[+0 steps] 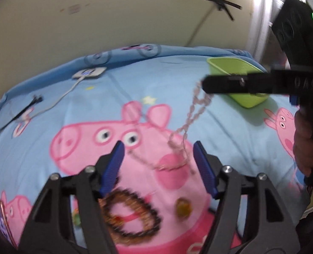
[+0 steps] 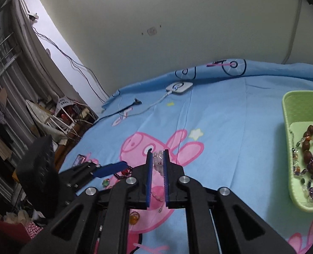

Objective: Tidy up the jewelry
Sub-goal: 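Grasp the pale pink crystal strand with the right tool and lift, then carry the pink strand over the basket with the right tool while the left tool grips its end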

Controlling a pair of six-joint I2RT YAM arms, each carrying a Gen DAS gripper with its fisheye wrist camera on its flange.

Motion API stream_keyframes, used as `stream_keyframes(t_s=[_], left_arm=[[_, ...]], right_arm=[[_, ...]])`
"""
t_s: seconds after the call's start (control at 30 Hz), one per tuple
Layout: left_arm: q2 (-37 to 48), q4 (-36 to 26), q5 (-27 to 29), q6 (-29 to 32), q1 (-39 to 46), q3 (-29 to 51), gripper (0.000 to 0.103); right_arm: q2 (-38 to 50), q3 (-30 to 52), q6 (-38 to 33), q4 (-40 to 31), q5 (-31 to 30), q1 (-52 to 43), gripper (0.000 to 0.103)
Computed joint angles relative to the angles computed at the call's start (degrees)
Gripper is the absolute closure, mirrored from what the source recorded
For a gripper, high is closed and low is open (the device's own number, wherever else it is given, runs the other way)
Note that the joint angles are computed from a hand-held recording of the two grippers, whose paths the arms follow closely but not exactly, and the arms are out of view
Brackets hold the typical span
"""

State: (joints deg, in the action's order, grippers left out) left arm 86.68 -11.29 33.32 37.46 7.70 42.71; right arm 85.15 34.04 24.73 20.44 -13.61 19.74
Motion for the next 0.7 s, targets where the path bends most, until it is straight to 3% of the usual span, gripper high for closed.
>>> stream_keyframes(t_s=[0.13, 0.2, 0.27, 0.33, 0.7], left_arm=[[1.71, 1.47, -1.28, -1.99, -5.25, 0.80, 0.038], [4.00, 1.50, -2.04, -3.53, -7.75, 2.60, 0.044], [6.59, -1.05, -1.98, -3.83, -9.32, 5.50, 0.083], [9.15, -5.03, -2.03, -4.79, -10.59, 9.39, 0.098], [3.85, -12.52, 3.31, -10.41, -14.38, 20.22, 0.098]], right_arm=[[-3.99, -1.58, 0.37, -0.35, -0.78, -0.45, 0.103], [-6.18, -2.46, 0.42, -0.43, -1.18, -0.71, 0.103], [-8.82, -3.54, 0.61, -0.62, -1.39, -1.15, 0.103], [-12.00, -4.79, 0.73, -1.03, -1.52, -2.24, 0.103], [-27.94, -7.31, 0.60, -5.97, -8.11, -15.16, 0.103]])
